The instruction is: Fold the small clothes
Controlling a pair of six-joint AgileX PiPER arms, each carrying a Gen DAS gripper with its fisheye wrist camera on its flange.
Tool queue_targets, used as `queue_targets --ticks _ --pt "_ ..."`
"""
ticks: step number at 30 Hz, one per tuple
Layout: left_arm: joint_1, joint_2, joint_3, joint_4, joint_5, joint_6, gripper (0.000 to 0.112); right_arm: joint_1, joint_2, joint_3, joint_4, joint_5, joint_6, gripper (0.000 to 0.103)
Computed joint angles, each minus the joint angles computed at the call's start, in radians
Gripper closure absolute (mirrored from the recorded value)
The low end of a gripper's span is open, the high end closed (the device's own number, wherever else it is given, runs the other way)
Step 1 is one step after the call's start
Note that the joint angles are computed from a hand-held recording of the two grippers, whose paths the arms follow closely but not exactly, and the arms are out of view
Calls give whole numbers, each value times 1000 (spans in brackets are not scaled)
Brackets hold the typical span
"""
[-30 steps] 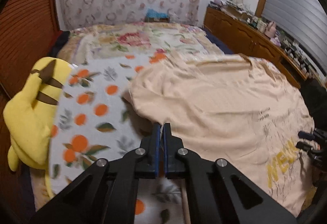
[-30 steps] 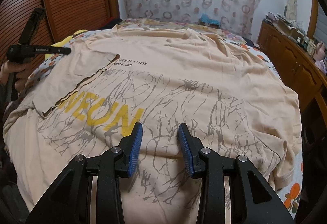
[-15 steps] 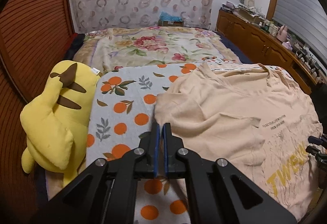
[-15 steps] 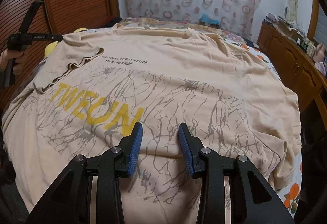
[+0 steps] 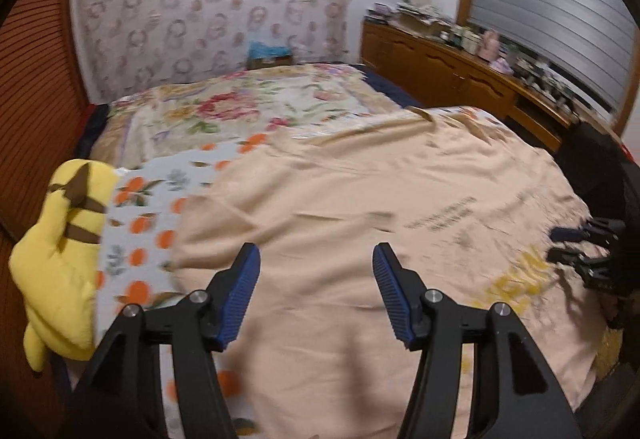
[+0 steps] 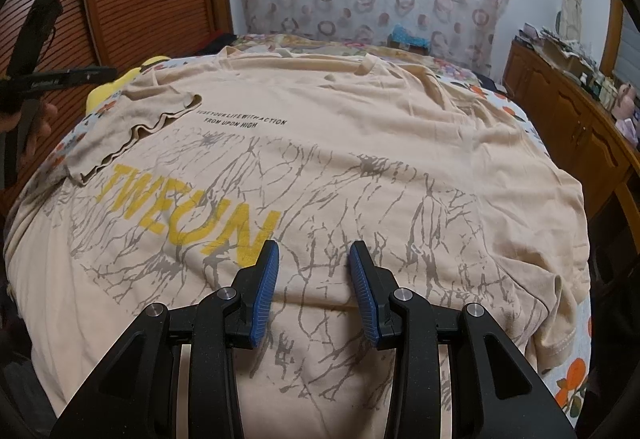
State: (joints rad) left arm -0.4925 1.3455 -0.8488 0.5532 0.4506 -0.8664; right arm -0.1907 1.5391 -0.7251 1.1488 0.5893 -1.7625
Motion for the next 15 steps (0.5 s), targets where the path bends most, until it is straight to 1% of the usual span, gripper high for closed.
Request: queue_targets --ticks 2,4,8,10,12,15 --pt "-48 29 -18 23 2 -44 54 -18 5 -10 0 14 4 67" --pt "-107 64 -38 65 14 -110 54 -51 5 -19 10 45 -6 66" --pt "-188 141 -93 63 31 -143 54 -114 3 -45 4 71 -10 64" --pt "-219 181 -123 57 40 -147 54 -164 16 -75 -7 94 -7 59" --pt "-241 213 -149 61 43 -155 54 -211 32 -115 -29 114 11 55" --pt "-260 247 -178 56 49 -156 54 -276 58 -176 -46 130 31 54"
